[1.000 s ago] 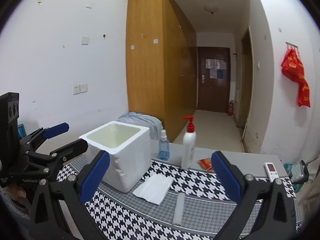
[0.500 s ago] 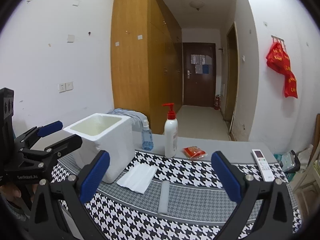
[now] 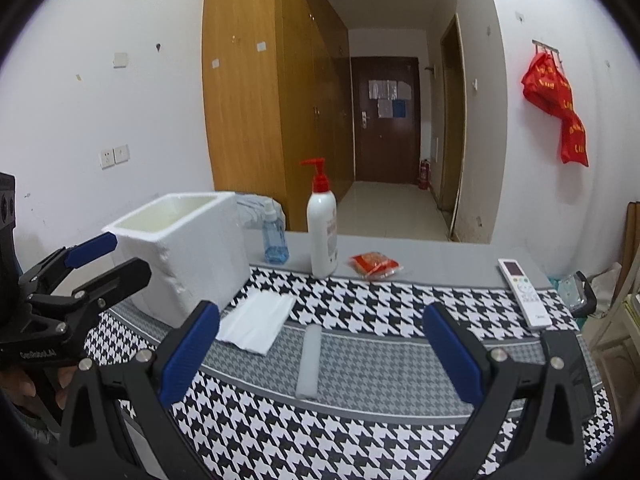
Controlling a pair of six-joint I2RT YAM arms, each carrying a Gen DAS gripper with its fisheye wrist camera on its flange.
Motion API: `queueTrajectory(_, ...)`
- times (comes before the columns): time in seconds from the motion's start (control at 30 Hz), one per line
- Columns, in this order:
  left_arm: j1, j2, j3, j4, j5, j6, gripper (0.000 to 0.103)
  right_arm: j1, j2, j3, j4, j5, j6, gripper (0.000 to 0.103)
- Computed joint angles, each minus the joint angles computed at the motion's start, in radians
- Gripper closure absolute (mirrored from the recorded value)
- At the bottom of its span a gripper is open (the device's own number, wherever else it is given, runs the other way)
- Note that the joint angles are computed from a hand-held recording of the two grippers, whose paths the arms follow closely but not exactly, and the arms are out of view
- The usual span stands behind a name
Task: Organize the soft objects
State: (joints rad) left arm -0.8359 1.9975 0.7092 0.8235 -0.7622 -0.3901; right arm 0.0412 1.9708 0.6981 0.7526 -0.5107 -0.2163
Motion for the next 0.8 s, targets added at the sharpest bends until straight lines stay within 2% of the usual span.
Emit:
queueTrajectory(0.2, 0.027, 0.032, 0.032, -0.055, 0.043, -0.046, 0.001, -0.004, 0.051, 0.036, -0.024, 0.005, -0.006, 0.000)
queueTrajectory(0.8, 0.075, 0.146, 0.169, -0.185, 0.178, -0.097, 0.001, -0.025, 0.164, 0.158, -0.150, 0.002, -0.033, 0.000)
